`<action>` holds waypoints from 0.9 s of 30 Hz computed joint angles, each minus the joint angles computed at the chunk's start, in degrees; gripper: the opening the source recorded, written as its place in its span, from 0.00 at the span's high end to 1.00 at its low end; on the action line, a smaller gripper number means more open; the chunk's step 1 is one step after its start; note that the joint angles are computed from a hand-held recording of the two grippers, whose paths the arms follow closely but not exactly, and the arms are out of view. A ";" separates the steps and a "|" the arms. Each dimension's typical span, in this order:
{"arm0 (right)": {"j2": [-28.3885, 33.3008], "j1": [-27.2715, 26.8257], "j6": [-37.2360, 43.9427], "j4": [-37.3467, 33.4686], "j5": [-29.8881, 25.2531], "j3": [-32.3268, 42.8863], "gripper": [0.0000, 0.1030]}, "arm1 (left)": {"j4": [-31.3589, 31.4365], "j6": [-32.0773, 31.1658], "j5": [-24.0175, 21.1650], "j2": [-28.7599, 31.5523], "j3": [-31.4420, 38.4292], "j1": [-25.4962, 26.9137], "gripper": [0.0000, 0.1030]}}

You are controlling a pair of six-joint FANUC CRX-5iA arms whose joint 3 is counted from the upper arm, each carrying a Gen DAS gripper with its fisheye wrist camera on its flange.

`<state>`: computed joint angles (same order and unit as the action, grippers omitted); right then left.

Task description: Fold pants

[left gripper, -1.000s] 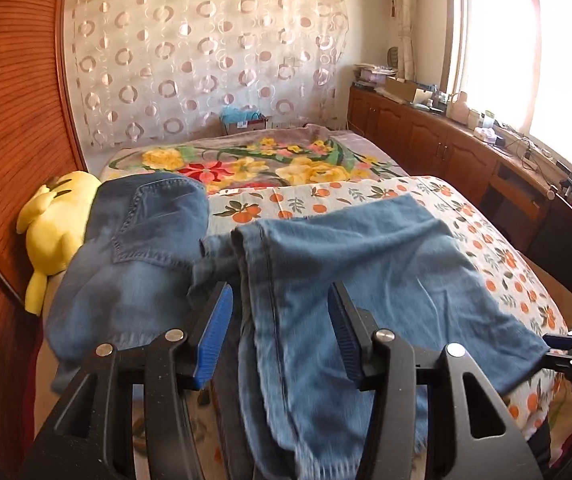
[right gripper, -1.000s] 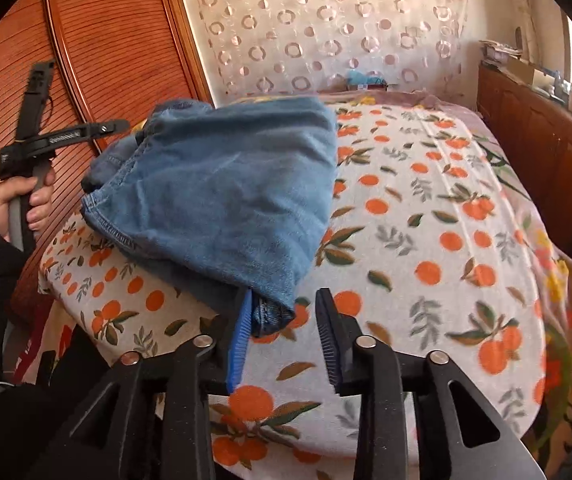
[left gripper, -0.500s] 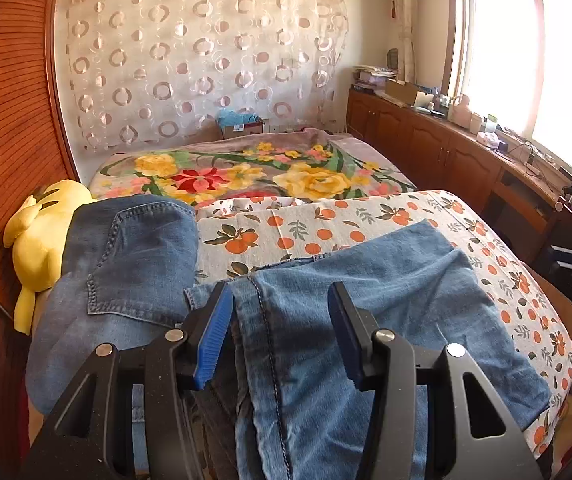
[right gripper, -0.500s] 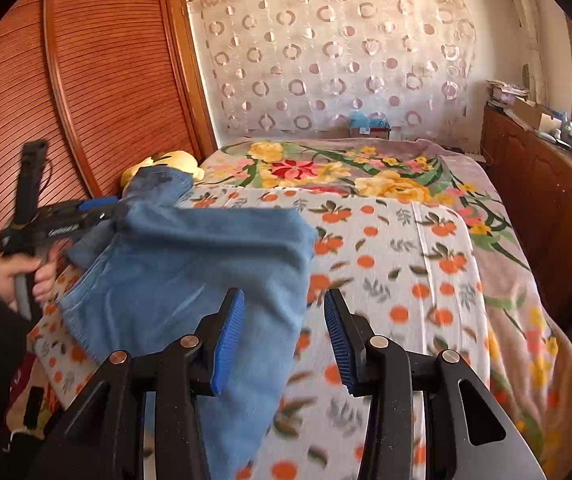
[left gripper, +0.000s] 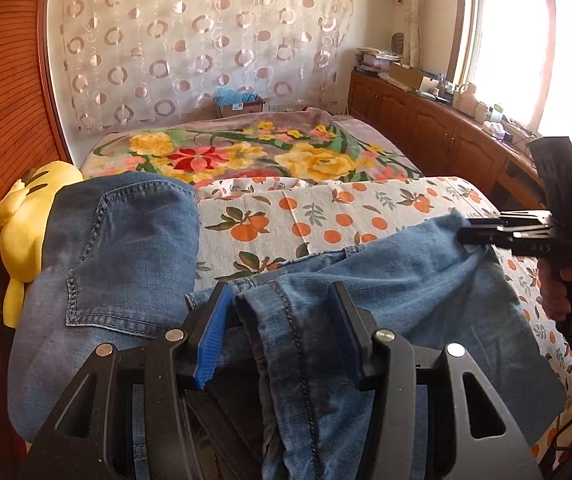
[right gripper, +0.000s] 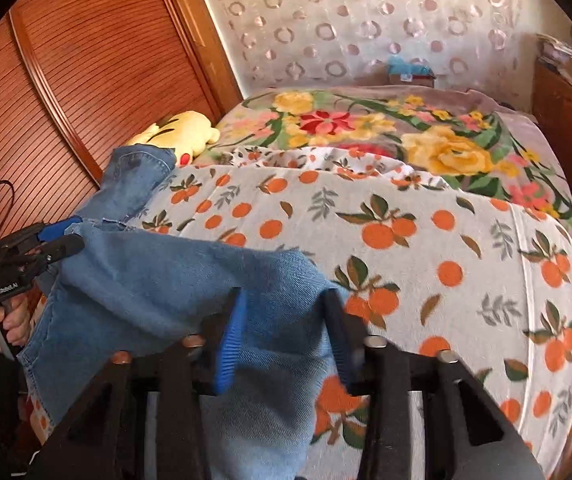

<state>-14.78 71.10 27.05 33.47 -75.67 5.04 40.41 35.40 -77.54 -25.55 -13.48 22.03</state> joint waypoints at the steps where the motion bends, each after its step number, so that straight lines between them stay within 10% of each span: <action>1: -0.03 -0.44 1.11 -0.27 0.59 0.34 0.90 | -0.02 -0.13 -0.01 0.11 -0.08 0.09 0.51; 19: 0.46 5.58 -14.14 20.60 -1.82 -7.47 0.95 | 0.95 0.49 -0.26 1.83 0.11 -0.21 0.51; 23: 0.25 7.81 -14.65 18.63 -4.61 -6.03 0.84 | 2.34 0.09 0.01 1.74 -0.23 0.28 0.79; 27: 0.05 12.12 -14.34 16.59 -10.28 -4.73 0.76 | 4.90 -0.06 1.88 0.69 -1.63 2.38 0.80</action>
